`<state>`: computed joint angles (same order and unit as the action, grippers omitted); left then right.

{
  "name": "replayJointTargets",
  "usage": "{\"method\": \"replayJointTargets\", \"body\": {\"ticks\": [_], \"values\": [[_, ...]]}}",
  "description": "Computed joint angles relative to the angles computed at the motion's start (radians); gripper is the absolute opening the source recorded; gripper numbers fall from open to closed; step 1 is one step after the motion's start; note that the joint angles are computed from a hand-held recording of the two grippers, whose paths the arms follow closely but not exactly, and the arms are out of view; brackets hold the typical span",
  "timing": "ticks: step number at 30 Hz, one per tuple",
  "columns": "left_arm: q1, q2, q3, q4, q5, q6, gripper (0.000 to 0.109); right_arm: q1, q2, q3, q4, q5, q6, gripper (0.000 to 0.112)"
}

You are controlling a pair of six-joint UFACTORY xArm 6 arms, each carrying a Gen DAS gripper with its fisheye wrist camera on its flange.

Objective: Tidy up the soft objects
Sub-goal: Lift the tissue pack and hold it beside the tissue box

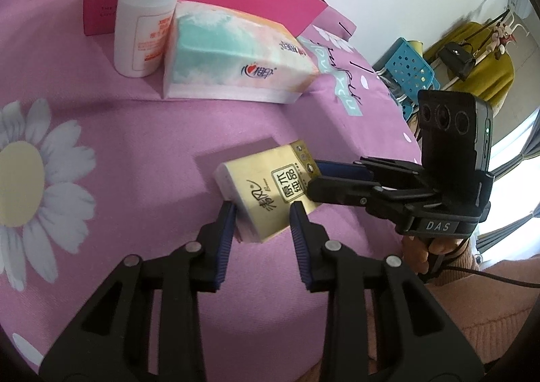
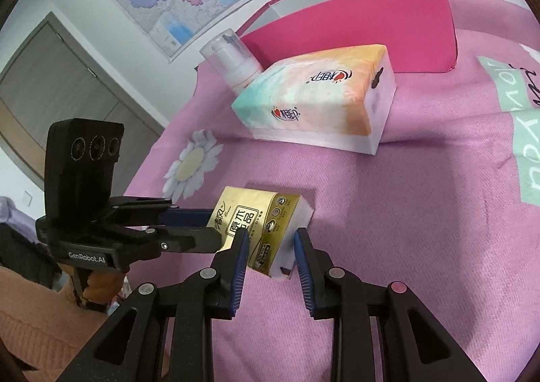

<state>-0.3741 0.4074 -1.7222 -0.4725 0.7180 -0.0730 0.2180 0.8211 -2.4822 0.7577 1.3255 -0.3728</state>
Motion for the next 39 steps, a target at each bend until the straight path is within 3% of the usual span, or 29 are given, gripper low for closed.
{"method": "replayJointTargets", "body": {"ticks": [31,39], "values": [[-0.014,0.011,-0.08,0.115,-0.018,-0.052,0.036,-0.003,-0.052,0.04,0.017,-0.081,-0.045,0.029],[-0.017,0.016,-0.097,0.139,-0.026,-0.059,0.036,-0.009,-0.023,-0.02,0.014,-0.069,-0.04,0.029]]}}
